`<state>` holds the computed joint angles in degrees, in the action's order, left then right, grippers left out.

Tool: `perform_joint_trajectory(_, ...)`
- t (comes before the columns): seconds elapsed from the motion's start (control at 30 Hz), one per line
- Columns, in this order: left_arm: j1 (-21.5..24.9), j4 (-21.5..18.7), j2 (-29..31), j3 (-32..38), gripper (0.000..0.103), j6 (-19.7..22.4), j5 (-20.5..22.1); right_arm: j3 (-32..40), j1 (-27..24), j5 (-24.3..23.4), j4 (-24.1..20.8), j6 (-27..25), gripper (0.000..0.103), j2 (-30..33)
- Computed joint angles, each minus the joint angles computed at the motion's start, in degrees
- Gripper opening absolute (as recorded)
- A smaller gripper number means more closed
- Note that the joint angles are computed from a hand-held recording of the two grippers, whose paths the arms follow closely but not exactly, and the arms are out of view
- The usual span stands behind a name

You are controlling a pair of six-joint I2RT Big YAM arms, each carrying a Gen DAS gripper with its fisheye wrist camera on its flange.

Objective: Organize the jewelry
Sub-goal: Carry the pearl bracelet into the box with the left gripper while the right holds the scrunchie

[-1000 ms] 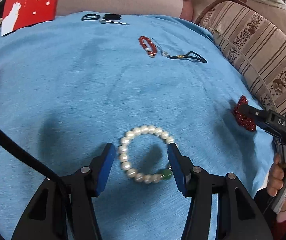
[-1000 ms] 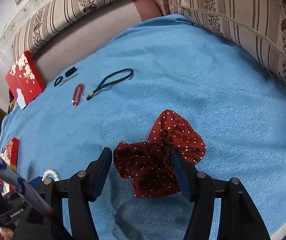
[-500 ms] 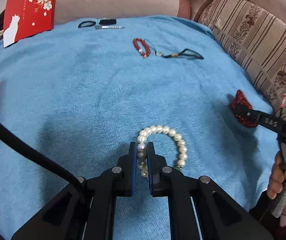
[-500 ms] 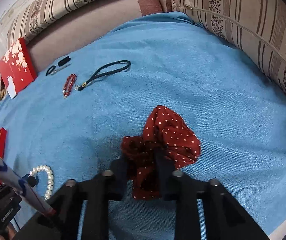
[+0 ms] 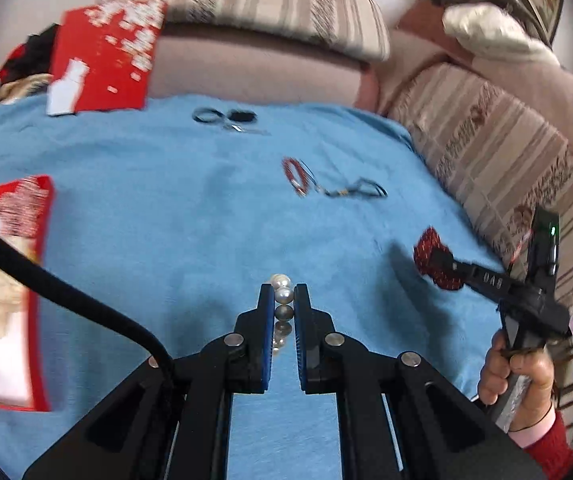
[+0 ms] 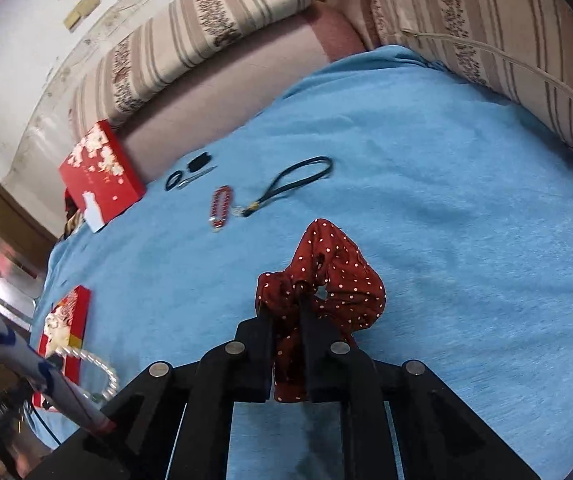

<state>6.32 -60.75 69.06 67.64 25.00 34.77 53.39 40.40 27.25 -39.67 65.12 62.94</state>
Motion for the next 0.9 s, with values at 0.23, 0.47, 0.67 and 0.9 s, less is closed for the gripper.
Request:
perform_joint_trajectory(0.23, 10.2, 0.5, 3.0, 5.2, 0.009, -0.1, 0.4, 5.1, 3.6, 1.6, -0.1, -3.5, 0.012, 5.6)
perform_joint_trajectory(0.47, 18.7, 1.6, 10.6, 12.5, 0.009, -1.0, -1.8, 14.8, 8.0, 1.3, 0.7, -10.8, 0.012, 13.8)
perform_joint_trajectory(0.67, 22.5, 3.9, 17.6, 18.4, 0.009, -3.8, -5.2, 28.0, 10.9, -5.2, 2.5, -19.4, 0.012, 24.6)
perform_joint_trajectory(0.9, 25.2, 2.0, 27.4, 27.2, 0.009, -8.5, -9.3, 47.3, 13.2, -15.3, -1.8, -26.2, 0.012, 39.8)
